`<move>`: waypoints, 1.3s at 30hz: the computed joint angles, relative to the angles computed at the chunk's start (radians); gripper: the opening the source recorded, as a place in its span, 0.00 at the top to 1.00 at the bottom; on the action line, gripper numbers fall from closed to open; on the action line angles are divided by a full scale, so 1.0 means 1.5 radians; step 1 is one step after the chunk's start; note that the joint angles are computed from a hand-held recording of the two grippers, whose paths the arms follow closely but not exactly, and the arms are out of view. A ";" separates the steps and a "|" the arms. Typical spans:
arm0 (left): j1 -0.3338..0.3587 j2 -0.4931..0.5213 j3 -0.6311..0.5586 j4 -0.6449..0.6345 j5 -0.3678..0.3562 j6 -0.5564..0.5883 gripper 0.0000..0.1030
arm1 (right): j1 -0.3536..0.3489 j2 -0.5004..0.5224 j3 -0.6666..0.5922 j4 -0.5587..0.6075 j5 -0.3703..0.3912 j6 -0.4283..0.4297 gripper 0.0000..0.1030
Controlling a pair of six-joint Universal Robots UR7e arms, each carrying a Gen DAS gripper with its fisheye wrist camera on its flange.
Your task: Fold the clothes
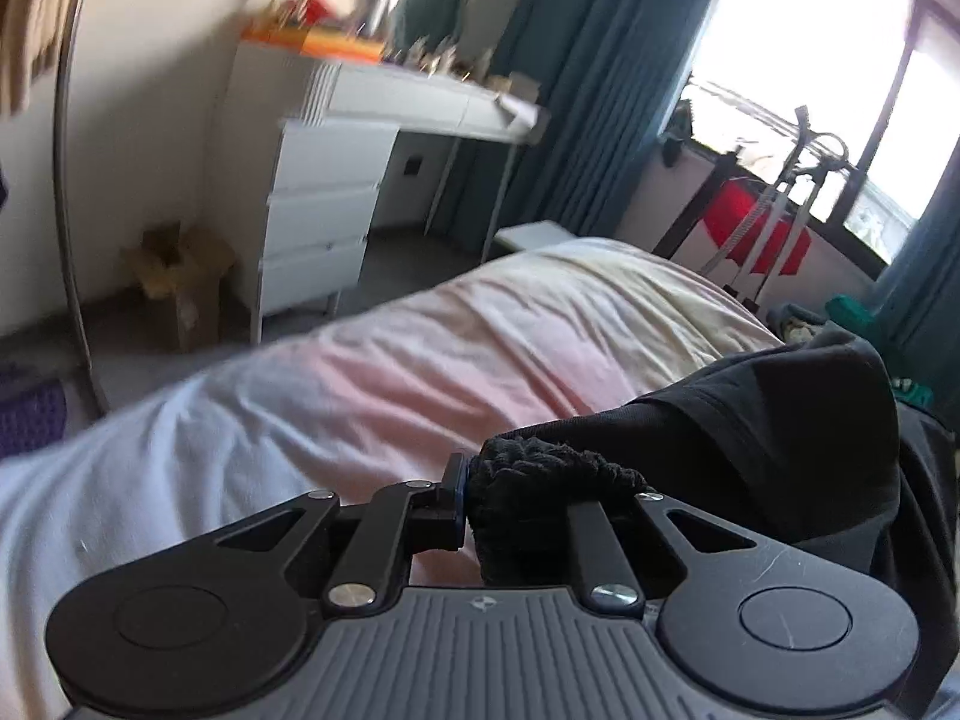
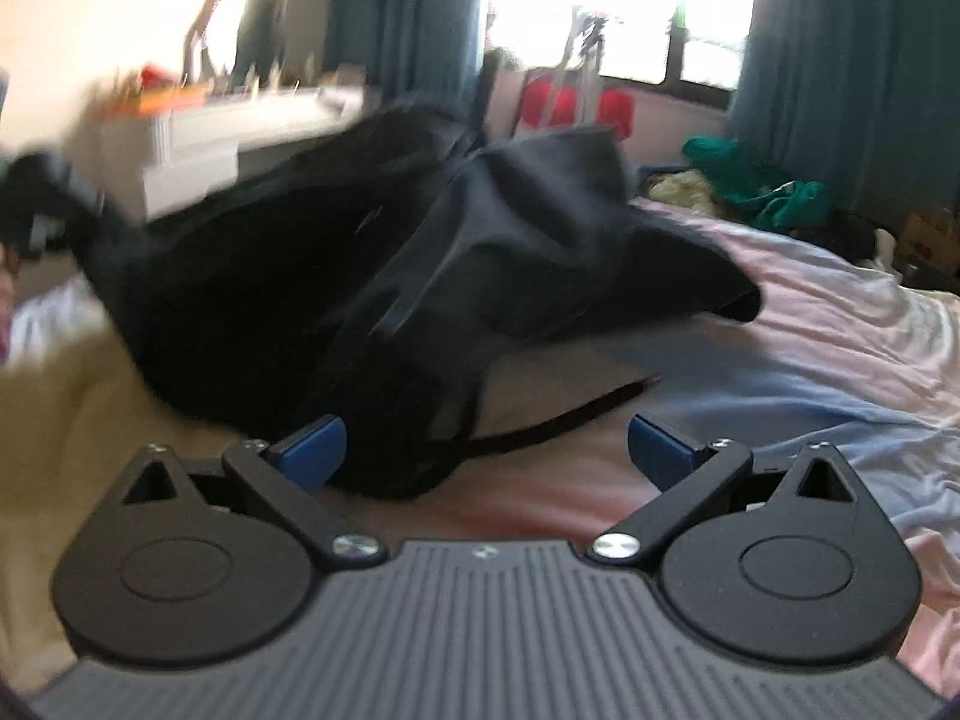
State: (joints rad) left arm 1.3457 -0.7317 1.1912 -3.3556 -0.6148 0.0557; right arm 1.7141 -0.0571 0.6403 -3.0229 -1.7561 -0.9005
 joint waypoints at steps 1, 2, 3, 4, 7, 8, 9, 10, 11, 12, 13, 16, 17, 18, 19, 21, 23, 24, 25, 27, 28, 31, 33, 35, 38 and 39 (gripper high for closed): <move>0.002 -0.001 -0.004 0.025 -0.004 -0.032 0.87 | 0.003 0.013 -0.018 0.014 -0.011 -0.002 0.04; 0.003 -0.008 0.001 0.045 -0.009 -0.062 0.87 | 0.004 0.026 -0.040 0.032 -0.016 0.001 0.05; 0.009 -0.015 0.002 0.066 -0.019 -0.091 0.87 | 0.006 0.040 -0.063 0.046 -0.021 0.001 0.06; 0.016 -0.013 -0.011 0.094 -0.036 -0.118 0.87 | 0.006 0.055 -0.083 0.051 -0.023 -0.009 0.07; 0.030 0.003 -0.055 0.143 -0.064 -0.173 0.87 | 0.008 0.096 -0.143 0.065 -0.028 -0.045 0.09; 0.033 0.004 -0.060 0.150 -0.067 -0.181 0.87 | 0.009 0.107 -0.161 0.070 -0.029 -0.060 0.10; 0.035 0.009 -0.069 0.161 -0.069 -0.190 0.87 | 0.009 0.116 -0.174 0.075 -0.030 -0.070 0.11; 0.037 0.010 -0.073 0.170 -0.071 -0.199 0.87 | 0.009 0.115 -0.177 0.080 -0.032 -0.069 0.11; 0.040 0.014 -0.081 0.177 -0.075 -0.207 0.87 | 0.009 0.115 -0.177 0.082 -0.033 -0.071 0.11; 0.042 0.016 -0.087 0.181 -0.078 -0.210 0.87 | 0.009 0.112 -0.168 0.078 -0.036 -0.095 0.11; 0.042 0.016 -0.086 0.184 -0.079 -0.213 0.87 | 0.010 0.105 -0.152 0.074 -0.040 -0.136 0.11; 0.043 0.017 -0.091 0.199 -0.080 -0.230 0.87 | 0.010 0.098 -0.121 0.033 -0.039 -0.201 0.11; 0.045 0.016 -0.092 0.203 -0.086 -0.240 0.87 | 0.011 0.101 -0.123 0.022 -0.042 -0.201 0.11; 0.047 0.015 -0.092 0.207 -0.094 -0.250 0.87 | 0.012 0.110 -0.135 0.009 -0.047 -0.194 0.11; 0.048 0.014 -0.093 0.211 -0.101 -0.260 0.87 | 0.013 0.118 -0.150 0.000 -0.049 -0.186 0.12; 0.050 0.006 -0.080 0.219 -0.109 -0.283 0.84 | 0.011 0.130 -0.173 -0.020 -0.045 -0.163 0.12; 0.052 -0.017 -0.042 0.218 -0.135 -0.327 0.82 | 0.008 0.134 -0.177 -0.067 -0.032 -0.146 0.12; 0.051 -0.029 -0.022 0.216 -0.144 -0.346 0.79 | 0.007 0.135 -0.175 -0.097 -0.025 -0.139 0.12; 0.051 -0.040 -0.002 0.214 -0.153 -0.364 0.78 | 0.005 0.134 -0.170 -0.125 -0.015 -0.132 0.12; 0.052 -0.072 0.044 0.217 -0.183 -0.409 0.57 | -0.002 0.096 -0.095 -0.170 0.042 -0.107 0.12; 0.055 -0.088 0.065 0.219 -0.203 -0.434 0.51 | -0.007 0.074 -0.055 -0.182 0.079 -0.091 0.12; 0.065 -0.131 0.126 0.187 -0.262 -0.483 0.44 | -0.010 0.046 0.002 -0.199 0.137 -0.081 0.13; 0.067 -0.149 0.157 0.152 -0.285 -0.489 0.39 | -0.009 0.042 0.011 -0.199 0.136 -0.079 0.13; 0.069 -0.157 0.179 0.106 -0.304 -0.488 0.33 | -0.007 0.045 0.004 -0.187 0.118 -0.073 0.14; 0.076 -0.153 0.187 0.080 -0.353 -0.500 0.30 | -0.004 0.075 -0.064 -0.133 0.041 -0.063 0.26; 0.084 -0.147 0.180 0.089 -0.390 -0.512 0.31 | -0.002 0.085 -0.091 -0.090 0.007 -0.052 0.26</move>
State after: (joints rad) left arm 1.4716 -0.9527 1.4619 -3.2219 -1.1994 -0.7128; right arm 1.7112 0.0699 0.5036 -3.1584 -1.7453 -0.9780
